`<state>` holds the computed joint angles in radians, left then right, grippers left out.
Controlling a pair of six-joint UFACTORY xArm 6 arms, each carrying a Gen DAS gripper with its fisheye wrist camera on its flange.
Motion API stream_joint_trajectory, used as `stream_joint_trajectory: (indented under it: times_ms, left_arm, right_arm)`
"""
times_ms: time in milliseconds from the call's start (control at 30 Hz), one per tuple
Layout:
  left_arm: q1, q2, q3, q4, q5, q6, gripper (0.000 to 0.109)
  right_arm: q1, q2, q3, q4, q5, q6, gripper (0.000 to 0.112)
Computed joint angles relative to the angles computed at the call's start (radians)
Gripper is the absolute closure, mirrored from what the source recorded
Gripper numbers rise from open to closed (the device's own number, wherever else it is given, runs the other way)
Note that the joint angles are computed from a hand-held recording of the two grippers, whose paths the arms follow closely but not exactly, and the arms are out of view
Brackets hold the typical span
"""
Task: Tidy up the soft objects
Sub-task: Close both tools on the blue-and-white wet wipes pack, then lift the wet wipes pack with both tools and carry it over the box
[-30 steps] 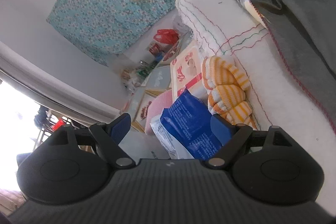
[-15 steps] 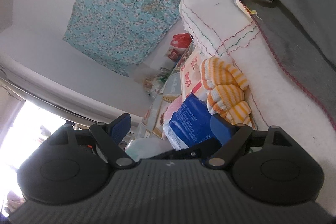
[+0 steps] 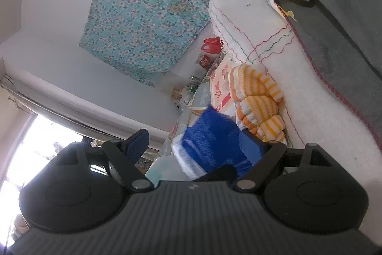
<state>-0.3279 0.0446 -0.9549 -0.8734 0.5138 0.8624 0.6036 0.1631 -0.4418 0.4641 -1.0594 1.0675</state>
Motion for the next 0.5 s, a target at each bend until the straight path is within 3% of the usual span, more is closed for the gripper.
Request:
stream_joint_trajectory:
  times_ms: [267,333,467,500]
  left_arm:
    - [0.103,-0.135,0.049,-0.098,0.16,0.148,0.056]
    - [0.136,-0.167,0.062,-0.119,0.198,0.174,0.056]
    - [0.206,-0.215,0.074,-0.122,0.276,0.207,0.056]
    - [0.226,-0.228,0.077,-0.124,0.299,0.219,0.056]
  right_arm:
    - [-0.001,-0.001,-0.027,-0.037,0.024,-0.068,0.029]
    - [0.008,-0.002,-0.036,-0.047,0.008,-0.088,0.034]
    - [0.045,-0.03,-0.047,-0.057,-0.011,-0.142,0.058]
    - [0.059,-0.043,-0.051,-0.051,-0.003,-0.166,0.058]
